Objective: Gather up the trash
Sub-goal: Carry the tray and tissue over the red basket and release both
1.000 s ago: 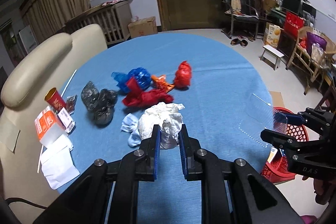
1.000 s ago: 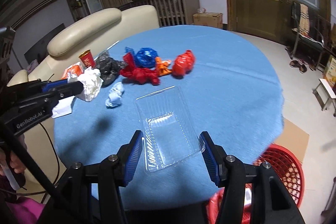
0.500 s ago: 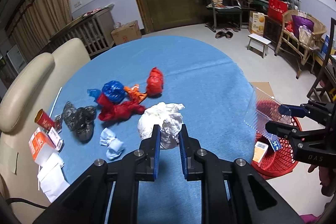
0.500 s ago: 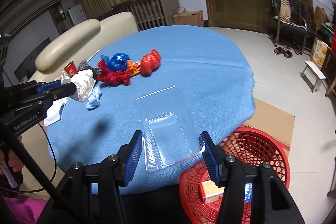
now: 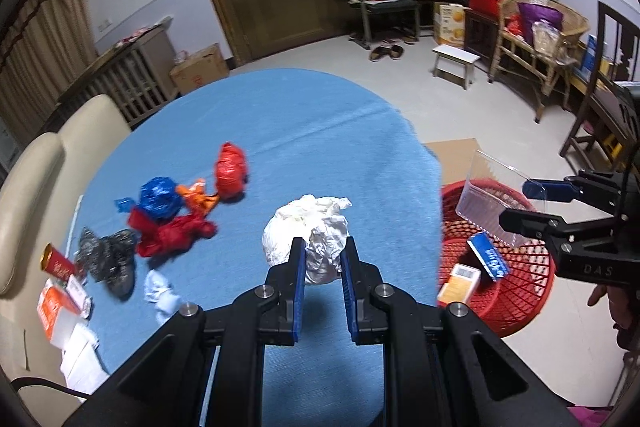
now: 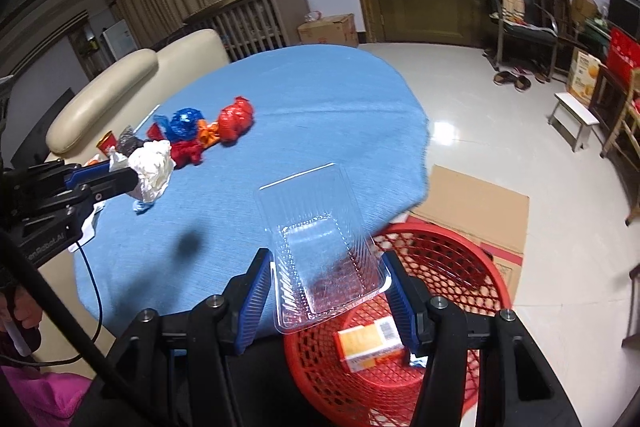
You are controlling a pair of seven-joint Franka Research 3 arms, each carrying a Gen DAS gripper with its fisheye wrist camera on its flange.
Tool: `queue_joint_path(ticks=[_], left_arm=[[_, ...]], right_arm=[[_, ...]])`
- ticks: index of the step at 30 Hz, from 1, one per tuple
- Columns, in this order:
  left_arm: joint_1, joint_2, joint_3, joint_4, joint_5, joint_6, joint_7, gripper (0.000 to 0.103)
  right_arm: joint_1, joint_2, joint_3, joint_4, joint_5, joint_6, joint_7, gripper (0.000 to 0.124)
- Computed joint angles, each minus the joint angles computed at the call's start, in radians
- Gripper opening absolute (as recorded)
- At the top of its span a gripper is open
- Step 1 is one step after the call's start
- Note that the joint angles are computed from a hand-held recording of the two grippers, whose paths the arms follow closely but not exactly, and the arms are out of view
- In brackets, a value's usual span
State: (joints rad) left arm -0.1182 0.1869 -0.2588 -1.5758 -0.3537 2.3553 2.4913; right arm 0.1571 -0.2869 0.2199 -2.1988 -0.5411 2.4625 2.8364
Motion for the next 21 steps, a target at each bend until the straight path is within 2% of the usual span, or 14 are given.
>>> queue_joint_path(ticks=[7, 13, 17, 21], left_arm=[[-0.014, 0.029, -0.027, 0.035, -0.039, -0.113, 0.047, 0.018], [-0.028, 0.069, -0.046, 0.086, -0.076, -0.293, 0.092, 0.018], [-0.043, 0.09, -0.052, 0.1, -0.078, -0.363, 0.098, 0.019], [-0.058, 0.102, -0.055, 0.101, -0.074, -0.388, 0.089, 0.024]], right_arm=[[-0.012, -0.054, -0.005, -0.058, 0.038, -0.054, 0.009, 0.058], [-0.012, -0.106, -0.033, -0.124, 0.139, -0.13, -0.072, 0.058], [-0.028, -0.16, -0.055, -0.202, 0.241, -0.097, -0.074, 0.06], [-0.048, -0.185, -0.056, -0.251, 0.322, -0.043, -0.077, 0.063]])
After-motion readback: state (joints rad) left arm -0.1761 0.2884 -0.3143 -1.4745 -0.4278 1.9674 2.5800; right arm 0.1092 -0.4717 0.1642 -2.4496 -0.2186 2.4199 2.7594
